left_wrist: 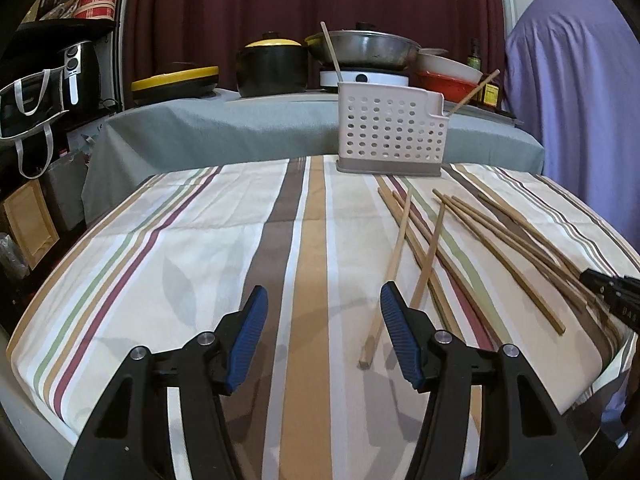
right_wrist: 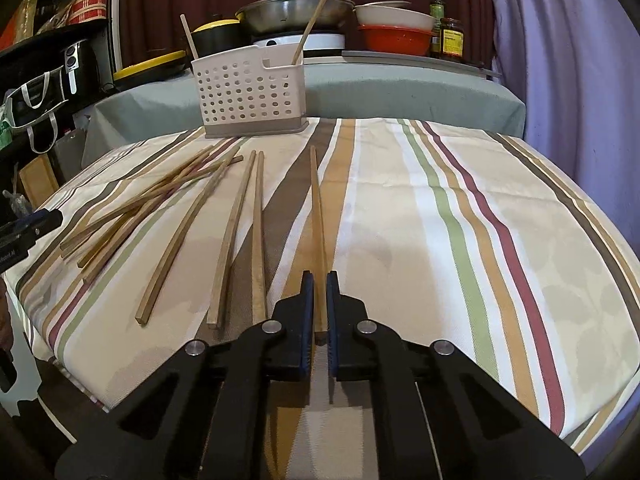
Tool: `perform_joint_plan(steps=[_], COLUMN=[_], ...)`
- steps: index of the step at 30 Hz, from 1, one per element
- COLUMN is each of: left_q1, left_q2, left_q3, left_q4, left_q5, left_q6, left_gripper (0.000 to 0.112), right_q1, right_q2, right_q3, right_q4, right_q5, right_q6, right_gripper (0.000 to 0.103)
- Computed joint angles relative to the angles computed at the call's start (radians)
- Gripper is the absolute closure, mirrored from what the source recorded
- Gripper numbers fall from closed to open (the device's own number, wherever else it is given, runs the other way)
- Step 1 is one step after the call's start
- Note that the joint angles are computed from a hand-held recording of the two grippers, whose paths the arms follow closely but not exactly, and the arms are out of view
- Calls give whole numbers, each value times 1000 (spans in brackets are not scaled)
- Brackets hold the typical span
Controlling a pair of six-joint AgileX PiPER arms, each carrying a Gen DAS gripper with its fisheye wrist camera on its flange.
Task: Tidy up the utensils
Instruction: 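Grasp another chopstick with the right gripper while the left gripper grasps one too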
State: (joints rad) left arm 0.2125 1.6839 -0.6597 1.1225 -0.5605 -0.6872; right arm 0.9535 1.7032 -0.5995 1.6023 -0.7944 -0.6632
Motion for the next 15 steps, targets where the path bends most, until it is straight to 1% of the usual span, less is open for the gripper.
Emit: perform_joint_plan(steps=[6, 10, 15], left_q1=[9, 9, 2], left_q2=[8, 11, 34], left_q3=[-1, 16, 18], left_q4=[62, 77, 77], left_q5=[-12, -25, -15], left_q6=[-32, -5, 22], left_gripper=[59, 62, 71], right_q1=[-2, 0, 1], right_q2=[-3, -3, -2], right_q3=[5, 6, 5], right_q4=[-4, -5, -4], right_q5=[2, 1, 1], right_q6=[2, 5, 6], right_gripper=[96, 96, 96])
